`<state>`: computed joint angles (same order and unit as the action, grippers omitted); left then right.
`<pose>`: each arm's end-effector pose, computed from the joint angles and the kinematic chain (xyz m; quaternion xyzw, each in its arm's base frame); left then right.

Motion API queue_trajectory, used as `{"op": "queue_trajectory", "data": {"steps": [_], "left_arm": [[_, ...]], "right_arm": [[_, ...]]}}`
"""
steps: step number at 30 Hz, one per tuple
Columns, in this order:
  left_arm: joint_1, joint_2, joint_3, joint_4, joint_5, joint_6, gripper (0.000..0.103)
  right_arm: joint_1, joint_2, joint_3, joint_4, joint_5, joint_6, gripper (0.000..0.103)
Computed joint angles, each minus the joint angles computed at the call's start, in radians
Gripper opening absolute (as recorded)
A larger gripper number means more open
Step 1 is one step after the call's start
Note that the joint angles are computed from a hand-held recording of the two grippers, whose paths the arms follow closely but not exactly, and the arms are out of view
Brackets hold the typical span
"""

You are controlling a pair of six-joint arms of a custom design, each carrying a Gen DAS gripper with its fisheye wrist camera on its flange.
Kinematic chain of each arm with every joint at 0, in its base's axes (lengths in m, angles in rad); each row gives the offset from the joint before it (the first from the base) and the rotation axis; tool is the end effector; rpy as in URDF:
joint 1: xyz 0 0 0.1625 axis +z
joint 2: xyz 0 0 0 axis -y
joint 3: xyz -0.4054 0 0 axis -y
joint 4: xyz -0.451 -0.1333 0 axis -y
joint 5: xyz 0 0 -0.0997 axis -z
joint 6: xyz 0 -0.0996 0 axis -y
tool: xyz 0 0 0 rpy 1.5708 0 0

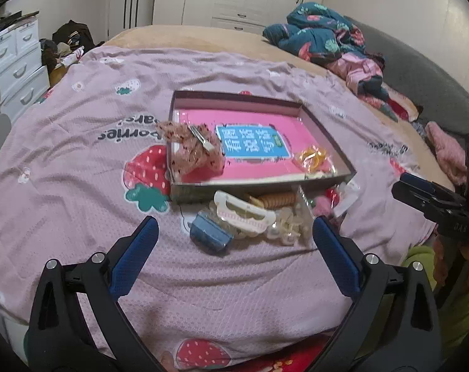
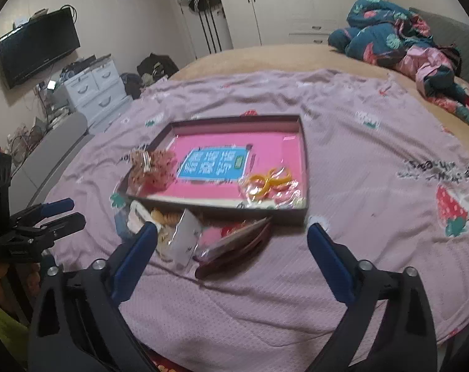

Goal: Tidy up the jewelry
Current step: 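Withdraw both open tools from the box toward the remaining accessories, then grasp a clear plastic packet with the right tool while the left reaches the claw clip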

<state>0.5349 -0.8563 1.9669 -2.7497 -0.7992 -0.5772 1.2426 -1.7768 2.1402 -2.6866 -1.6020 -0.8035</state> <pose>-0.3873 -0.4651 0.0002 0.1980 0.9046 -0.2934 0.2374 -0.0313 -0.4958 0.3945 0.2134 -0.9052 0.3023 0.2092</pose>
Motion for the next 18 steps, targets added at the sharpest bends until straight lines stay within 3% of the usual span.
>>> {"op": "queue_trajectory", "data": {"steps": [3,9,18], "left_arm": [[0.005,0.016,-0.011,0.021,0.003,0.010,0.093],[0.032,0.053,-0.056,0.057,-0.023,0.054,0.082],[0.082,0.121,-0.146,0.117,-0.061,0.120,0.082]], "right_arm": [[-0.001,0.022,-0.007,0.024,-0.014,0.016,0.078],[-0.007,0.075,-0.042,0.097,-0.015,0.074,0.061],[-0.009,0.136,-0.081,0.114,-0.019,0.130,0.030]]}}
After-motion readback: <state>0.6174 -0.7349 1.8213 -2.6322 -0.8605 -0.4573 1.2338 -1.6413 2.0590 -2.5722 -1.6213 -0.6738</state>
